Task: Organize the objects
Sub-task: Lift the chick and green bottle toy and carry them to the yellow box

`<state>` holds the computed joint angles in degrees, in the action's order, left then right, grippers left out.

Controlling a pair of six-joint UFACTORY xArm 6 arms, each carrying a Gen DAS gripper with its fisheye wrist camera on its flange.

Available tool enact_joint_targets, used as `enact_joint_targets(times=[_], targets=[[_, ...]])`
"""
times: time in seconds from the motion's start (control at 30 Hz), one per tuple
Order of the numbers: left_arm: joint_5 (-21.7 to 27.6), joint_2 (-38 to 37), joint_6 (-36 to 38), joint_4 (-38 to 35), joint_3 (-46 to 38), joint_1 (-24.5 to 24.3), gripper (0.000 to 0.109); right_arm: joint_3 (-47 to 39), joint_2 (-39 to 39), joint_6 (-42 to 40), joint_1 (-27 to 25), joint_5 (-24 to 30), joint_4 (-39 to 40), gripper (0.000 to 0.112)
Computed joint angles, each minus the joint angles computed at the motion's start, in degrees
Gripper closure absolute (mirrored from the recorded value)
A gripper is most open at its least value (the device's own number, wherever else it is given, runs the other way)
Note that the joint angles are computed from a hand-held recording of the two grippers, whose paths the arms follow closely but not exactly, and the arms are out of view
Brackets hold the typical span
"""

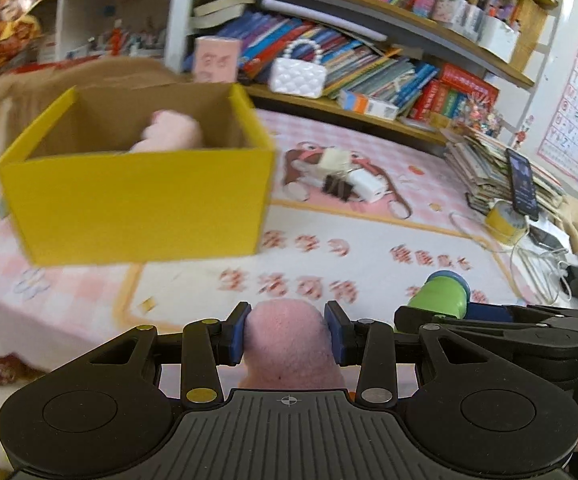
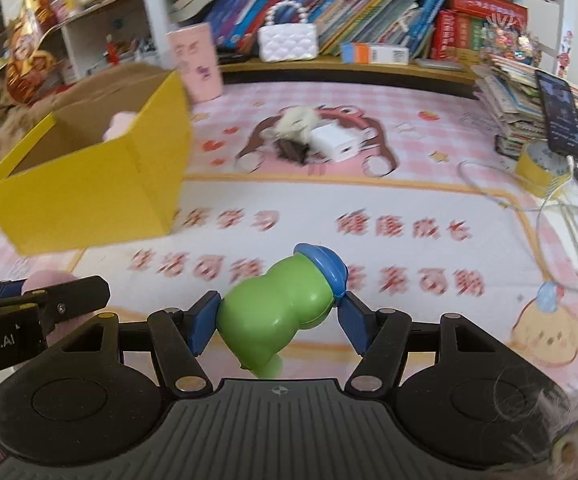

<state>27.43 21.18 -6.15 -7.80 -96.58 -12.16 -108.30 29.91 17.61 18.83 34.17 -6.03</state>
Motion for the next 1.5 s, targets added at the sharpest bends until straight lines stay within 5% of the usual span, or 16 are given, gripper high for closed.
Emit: enact_joint_targets(times=[0.63, 1.17, 1.5], targets=[[-7.6, -17.1, -5.1, 4.8, 22.6, 8.2, 0.07, 1.2, -0.6, -4.2, 9.7, -2.6, 1.6, 0.051], [-10.5, -18.4, 4.1, -2.8, 23.7, 10.9, 0.07, -5.5, 2.8, -0.4, 12.4, -0.5, -3.2, 0.05], [-11.0, -15.8, 7.8, -5.9, 18.7, 11.5, 0.07, -21.7, 11.6, -3.2, 12.8, 5.3, -0.6, 0.05]])
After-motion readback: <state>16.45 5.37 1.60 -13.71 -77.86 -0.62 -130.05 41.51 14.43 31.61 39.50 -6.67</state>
